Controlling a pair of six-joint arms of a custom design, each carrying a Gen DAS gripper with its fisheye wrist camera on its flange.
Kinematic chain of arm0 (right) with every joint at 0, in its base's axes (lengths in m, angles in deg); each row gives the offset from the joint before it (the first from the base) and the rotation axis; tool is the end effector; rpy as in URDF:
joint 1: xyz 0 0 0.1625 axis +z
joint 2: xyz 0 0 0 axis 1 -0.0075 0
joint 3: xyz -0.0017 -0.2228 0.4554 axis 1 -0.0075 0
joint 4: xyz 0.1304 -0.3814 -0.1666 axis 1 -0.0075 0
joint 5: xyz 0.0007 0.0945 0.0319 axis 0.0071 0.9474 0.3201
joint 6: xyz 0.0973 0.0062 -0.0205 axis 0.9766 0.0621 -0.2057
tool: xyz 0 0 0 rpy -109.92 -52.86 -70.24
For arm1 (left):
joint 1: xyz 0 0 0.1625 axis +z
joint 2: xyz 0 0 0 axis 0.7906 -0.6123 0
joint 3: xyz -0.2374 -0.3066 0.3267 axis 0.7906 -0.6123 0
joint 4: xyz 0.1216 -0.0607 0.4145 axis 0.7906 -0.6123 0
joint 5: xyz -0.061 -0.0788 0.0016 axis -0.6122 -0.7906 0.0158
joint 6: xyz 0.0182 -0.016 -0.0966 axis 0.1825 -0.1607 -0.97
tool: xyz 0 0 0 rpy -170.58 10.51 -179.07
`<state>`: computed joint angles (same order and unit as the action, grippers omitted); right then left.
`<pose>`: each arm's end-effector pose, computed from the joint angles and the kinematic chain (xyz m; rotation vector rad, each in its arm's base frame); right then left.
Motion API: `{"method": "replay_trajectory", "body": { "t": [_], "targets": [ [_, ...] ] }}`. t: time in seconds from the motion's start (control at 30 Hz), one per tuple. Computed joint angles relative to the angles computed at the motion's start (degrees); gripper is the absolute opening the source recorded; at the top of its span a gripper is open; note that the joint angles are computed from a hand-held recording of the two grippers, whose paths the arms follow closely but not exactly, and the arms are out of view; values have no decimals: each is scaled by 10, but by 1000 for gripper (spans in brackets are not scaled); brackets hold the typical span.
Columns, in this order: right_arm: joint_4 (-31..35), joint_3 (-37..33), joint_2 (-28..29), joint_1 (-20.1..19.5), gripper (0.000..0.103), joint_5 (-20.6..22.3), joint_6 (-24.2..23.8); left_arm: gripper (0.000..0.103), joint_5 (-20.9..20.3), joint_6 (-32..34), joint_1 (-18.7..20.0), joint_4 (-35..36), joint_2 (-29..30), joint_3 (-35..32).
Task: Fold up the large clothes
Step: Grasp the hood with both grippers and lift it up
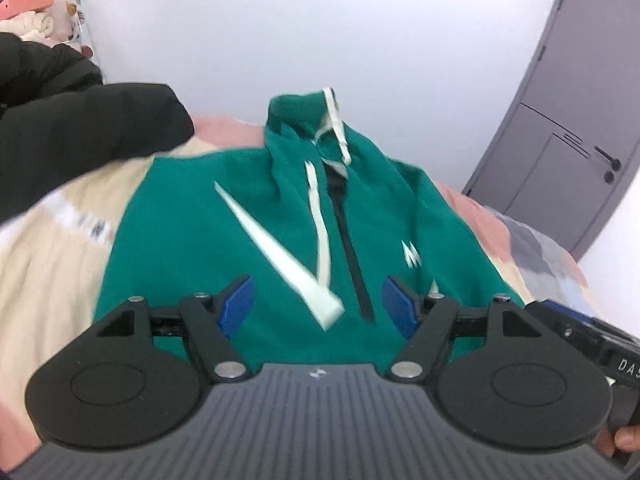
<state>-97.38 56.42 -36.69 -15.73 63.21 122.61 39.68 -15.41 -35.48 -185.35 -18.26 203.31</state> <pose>0.0848 -0.2742 0.2403 0.7101 -2.4001 1.3895 -0.2798 -0.3074 0.1222 0.4235 2.4634 -1.1417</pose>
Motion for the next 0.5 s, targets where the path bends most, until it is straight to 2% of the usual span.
{"method": "replay_trajectory", "body": {
  "t": [0.1,0.2,0.3,0.37,0.43,0.5],
  "targets": [
    [-22,-72,73,70,78,71,30,75,-6,121,83,-73,26,-53],
    [-24,-166,165,118,78,129,54,75,-42,231,171,-143,71,-125],
    [-17,-260,251,135,78,147,69,75,-88,306,252,-185,121,-209],
    [-7,-320,304,139,78,140,68,75,-108,345,298,-196,158,-271],
    [-8,-377,356,147,78,133,33,75,-86,390,320,-196,194,-331],
    [-1,-438,408,159,78,152,6,75,-83,438,342,-185,226,-393]
  ]
}}
